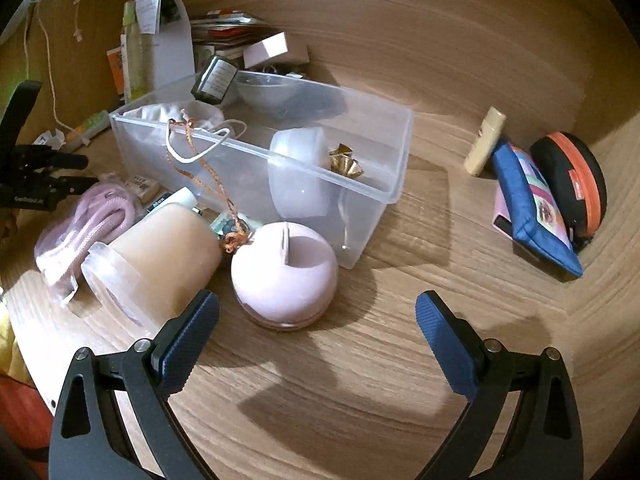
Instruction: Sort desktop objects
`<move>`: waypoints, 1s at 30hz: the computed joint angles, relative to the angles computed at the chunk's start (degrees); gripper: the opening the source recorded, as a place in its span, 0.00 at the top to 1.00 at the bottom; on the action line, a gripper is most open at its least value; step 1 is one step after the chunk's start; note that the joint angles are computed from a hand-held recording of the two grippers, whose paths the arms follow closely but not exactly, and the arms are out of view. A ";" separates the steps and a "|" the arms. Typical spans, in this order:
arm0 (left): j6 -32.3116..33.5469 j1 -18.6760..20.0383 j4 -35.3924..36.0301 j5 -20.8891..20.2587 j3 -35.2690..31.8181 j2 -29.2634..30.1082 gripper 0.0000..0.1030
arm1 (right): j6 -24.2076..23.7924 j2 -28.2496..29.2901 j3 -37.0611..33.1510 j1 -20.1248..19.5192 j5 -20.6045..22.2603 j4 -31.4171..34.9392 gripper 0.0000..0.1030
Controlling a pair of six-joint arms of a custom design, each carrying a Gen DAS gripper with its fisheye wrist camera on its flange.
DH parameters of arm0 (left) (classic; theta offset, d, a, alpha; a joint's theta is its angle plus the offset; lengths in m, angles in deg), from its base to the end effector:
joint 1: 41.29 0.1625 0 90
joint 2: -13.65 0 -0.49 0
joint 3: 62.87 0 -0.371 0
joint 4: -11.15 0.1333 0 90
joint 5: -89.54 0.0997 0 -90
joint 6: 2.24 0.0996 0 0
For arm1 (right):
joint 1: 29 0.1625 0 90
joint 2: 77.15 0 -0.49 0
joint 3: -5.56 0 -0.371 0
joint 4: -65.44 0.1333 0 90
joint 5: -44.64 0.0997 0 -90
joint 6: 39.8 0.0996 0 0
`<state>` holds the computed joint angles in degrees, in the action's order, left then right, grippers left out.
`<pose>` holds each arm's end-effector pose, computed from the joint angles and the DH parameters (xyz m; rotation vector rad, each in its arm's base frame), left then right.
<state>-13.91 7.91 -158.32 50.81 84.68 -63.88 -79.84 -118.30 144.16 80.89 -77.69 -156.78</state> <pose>-0.0632 -0.3961 0.2472 0.4950 2.2715 -0.6650 0.2286 -0.3966 0.1048 1.0180 -2.2052 0.6230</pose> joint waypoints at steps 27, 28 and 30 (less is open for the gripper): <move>2.44 -2.10 -4.70 3.22 0.44 0.68 0.84 | 2.21 -2.25 -0.26 -2.30 6.14 4.27 0.42; 3.08 -2.64 -5.53 3.74 0.63 0.50 0.84 | 2.59 -2.75 0.06 -2.37 6.32 3.81 0.42; 3.63 -3.50 -6.45 4.21 0.71 0.11 0.84 | 2.99 -3.63 0.48 -2.43 6.50 3.23 0.42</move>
